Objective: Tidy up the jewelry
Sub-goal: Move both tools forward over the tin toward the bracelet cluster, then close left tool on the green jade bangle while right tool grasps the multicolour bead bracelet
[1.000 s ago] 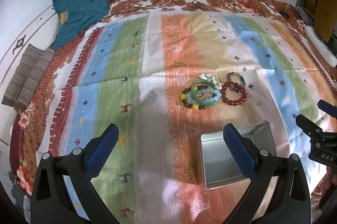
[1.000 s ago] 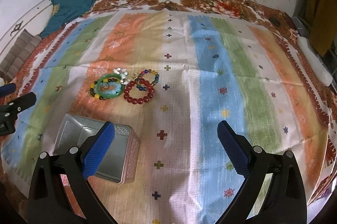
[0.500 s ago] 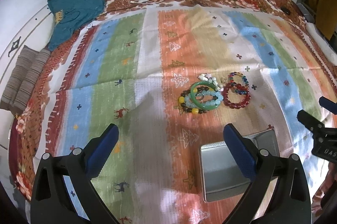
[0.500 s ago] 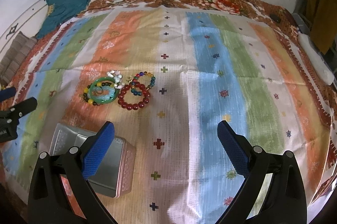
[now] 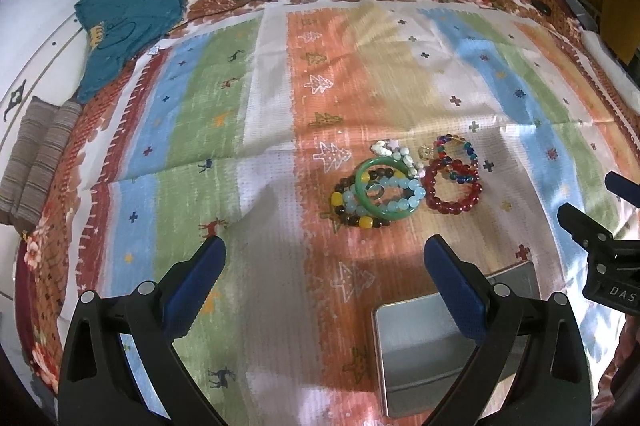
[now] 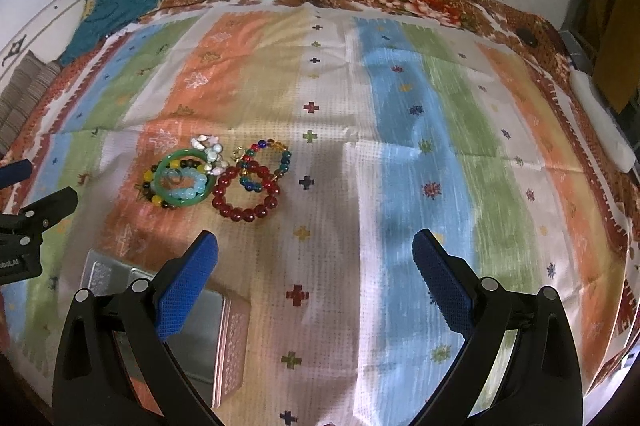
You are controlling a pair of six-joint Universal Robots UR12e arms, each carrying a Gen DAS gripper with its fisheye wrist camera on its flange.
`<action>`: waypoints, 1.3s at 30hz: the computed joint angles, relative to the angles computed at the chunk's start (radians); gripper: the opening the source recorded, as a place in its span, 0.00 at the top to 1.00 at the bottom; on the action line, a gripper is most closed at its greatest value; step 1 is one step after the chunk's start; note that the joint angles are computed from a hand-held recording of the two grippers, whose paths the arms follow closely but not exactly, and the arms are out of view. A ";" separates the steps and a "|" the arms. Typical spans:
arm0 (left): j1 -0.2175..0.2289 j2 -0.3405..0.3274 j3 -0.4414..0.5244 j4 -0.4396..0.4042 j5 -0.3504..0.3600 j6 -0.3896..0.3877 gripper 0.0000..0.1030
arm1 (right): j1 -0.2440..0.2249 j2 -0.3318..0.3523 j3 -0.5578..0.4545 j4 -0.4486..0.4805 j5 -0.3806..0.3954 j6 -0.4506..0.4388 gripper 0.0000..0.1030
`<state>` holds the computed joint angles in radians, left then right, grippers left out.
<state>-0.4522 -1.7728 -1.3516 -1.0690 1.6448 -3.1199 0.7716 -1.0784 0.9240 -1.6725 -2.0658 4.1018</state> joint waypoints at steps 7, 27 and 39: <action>-0.002 -0.026 0.021 -0.016 0.012 0.010 0.06 | -0.013 0.012 -0.005 0.013 -0.001 -0.006 0.04; -0.005 -0.104 0.083 -0.054 0.041 0.026 0.06 | -0.057 0.051 -0.028 0.025 0.040 -0.024 0.04; -0.008 -0.144 0.118 -0.081 0.045 0.045 0.14 | -0.082 0.077 -0.044 0.011 0.089 -0.066 0.04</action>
<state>-0.4605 -1.9163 -1.2333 -1.1497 1.6903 -3.0753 0.6901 -1.0013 0.8798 -1.6618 -1.9765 4.0361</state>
